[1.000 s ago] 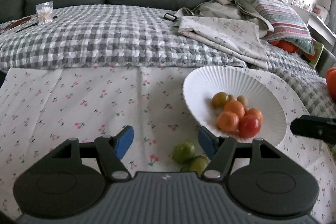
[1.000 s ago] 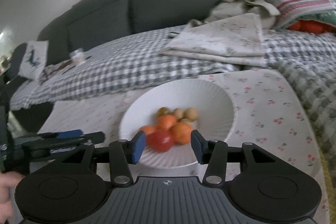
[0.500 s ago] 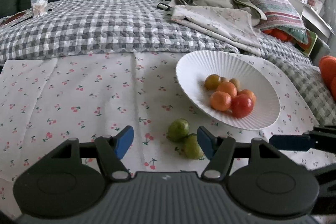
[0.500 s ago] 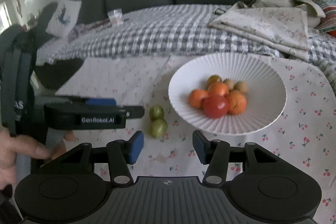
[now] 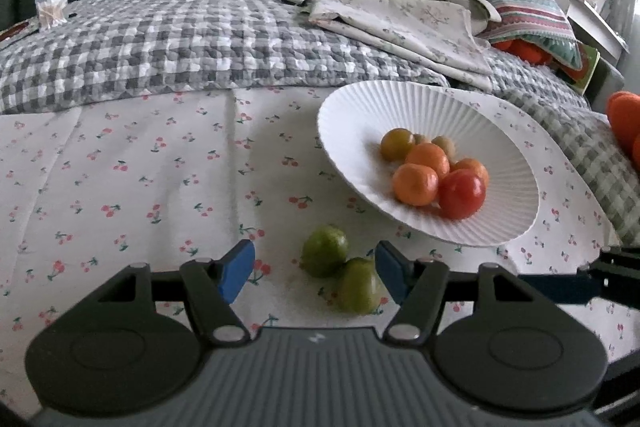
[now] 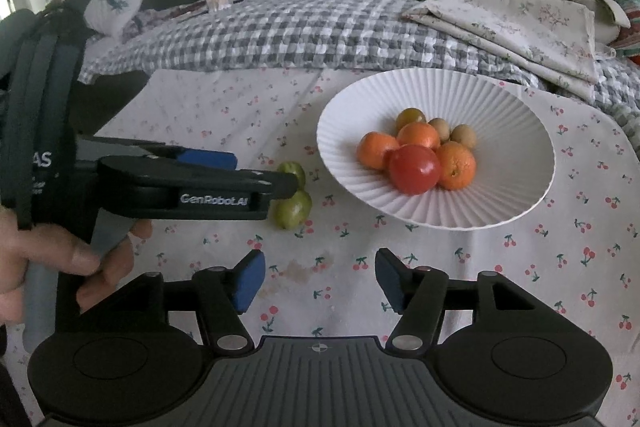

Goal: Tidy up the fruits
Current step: 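Move both tools toward the two green limes beside the bowl, then grasp a green lime with the left tool while the right tool grasps the other lime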

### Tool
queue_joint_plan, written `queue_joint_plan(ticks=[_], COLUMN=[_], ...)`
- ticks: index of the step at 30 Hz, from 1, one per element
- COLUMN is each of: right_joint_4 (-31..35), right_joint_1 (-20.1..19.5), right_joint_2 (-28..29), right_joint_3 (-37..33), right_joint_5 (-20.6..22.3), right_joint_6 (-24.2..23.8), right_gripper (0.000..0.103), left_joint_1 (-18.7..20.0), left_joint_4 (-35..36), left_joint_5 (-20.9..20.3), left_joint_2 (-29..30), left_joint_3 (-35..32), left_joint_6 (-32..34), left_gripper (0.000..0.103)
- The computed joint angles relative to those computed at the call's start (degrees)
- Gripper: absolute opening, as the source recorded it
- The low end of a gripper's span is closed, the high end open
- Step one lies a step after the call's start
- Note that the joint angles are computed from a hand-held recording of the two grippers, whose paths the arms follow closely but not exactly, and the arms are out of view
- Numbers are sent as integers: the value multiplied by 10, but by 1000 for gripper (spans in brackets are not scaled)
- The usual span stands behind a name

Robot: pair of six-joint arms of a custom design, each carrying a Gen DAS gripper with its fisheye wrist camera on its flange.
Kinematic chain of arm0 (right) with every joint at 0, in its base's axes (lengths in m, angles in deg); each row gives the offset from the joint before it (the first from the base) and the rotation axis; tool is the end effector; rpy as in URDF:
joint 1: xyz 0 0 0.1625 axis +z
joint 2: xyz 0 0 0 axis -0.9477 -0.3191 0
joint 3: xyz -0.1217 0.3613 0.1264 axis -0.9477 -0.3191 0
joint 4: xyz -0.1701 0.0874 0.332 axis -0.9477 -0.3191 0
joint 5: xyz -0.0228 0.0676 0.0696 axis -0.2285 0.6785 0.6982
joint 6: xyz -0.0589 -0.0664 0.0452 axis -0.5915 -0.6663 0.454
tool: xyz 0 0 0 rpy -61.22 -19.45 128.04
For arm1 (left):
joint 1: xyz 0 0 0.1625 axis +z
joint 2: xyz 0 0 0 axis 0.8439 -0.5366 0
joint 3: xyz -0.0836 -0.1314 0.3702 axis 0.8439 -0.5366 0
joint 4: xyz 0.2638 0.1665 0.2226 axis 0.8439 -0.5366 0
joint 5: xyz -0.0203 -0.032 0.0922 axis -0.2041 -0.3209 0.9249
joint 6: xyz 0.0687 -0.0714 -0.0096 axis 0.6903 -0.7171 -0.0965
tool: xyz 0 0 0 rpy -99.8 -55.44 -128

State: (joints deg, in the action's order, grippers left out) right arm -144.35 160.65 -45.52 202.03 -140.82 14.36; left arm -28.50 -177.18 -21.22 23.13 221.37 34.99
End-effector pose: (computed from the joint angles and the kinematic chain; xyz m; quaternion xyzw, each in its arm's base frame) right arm 0.1095 -0.3212 0.1343 0.3424 -0.8932 0.2146 0.1973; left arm -0.1664 -0.3371 0.0335 0.1413 0.8794 -0.3585 0.2795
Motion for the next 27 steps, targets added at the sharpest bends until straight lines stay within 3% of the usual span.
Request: queue_joint_plan(ticks=[6, 10, 12, 17, 27], right_joint_4=[-11, -27, -37, -67, -147], right_joint_1=[1, 2, 1, 0, -17], right_joint_2=[13, 29, 39, 68, 138], right_joint_3=[-3, -7, -9, -16, -26], right_joint_5=[-9, -14, -15, -21, 17], right_joint_6=[-1, -3, -5, -12, -66], right_gripper=[62, 62, 62, 62, 61], left_joint_1=[29, 29, 27, 27, -19], left_joint_4=[-53, -76, -55, -43, 155], left_joint_5=[-8, -10, -4, -1, 4], left_joint_2=[25, 33, 28, 16, -95], left_joint_3=[-13, -14, -15, -9, 39], left_joint_6=[17, 32, 23, 5, -146], left_gripper=[62, 32, 25, 24, 24])
